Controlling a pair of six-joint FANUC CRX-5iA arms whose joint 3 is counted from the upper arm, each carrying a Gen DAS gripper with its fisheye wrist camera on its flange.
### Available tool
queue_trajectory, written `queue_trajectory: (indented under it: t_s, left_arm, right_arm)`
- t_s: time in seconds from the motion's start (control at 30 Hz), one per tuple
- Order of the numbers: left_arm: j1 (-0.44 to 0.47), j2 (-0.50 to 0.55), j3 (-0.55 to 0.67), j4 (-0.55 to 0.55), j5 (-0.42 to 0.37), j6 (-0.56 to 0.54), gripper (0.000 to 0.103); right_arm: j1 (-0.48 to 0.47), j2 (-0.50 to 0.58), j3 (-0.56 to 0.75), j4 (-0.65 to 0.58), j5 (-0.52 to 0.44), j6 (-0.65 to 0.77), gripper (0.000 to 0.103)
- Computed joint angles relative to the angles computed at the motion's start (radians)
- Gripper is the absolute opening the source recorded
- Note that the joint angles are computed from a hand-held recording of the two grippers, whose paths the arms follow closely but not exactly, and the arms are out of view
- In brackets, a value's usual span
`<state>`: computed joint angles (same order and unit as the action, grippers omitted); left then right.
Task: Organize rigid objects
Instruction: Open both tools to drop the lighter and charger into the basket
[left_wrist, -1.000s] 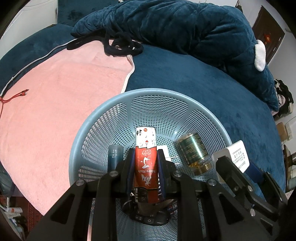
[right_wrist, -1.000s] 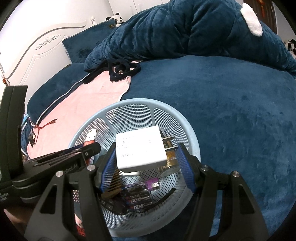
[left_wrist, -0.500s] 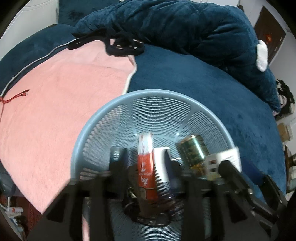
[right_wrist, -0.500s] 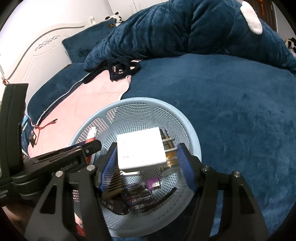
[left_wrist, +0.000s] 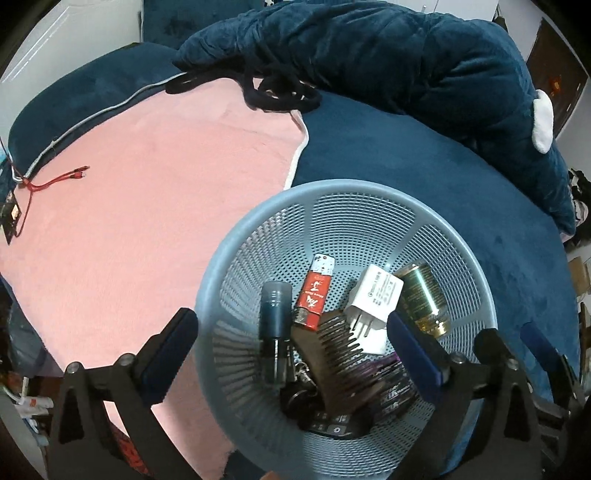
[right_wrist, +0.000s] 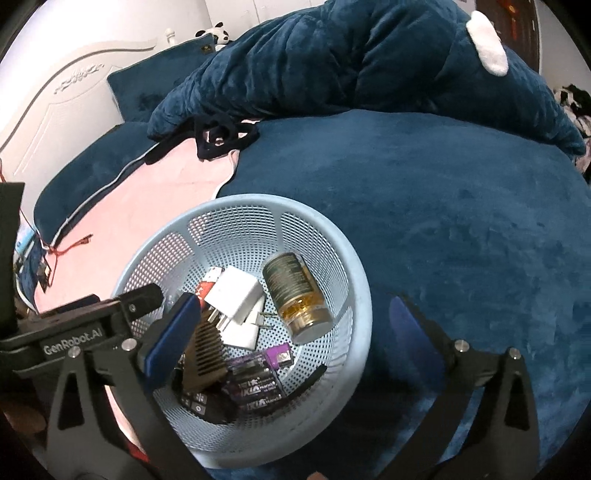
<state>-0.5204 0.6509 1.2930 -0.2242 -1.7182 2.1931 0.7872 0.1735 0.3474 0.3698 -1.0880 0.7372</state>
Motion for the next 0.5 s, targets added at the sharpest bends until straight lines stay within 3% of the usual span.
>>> queue_trajectory:
  t_s: [0.5]
  left_arm:
    - [-0.013,-0.050,-0.070,-0.007,0.006,-0.001,0.102]
  right_arm:
    - [0.002,-0.017,-0.010,-0.019,-0.018,0.008,0.103]
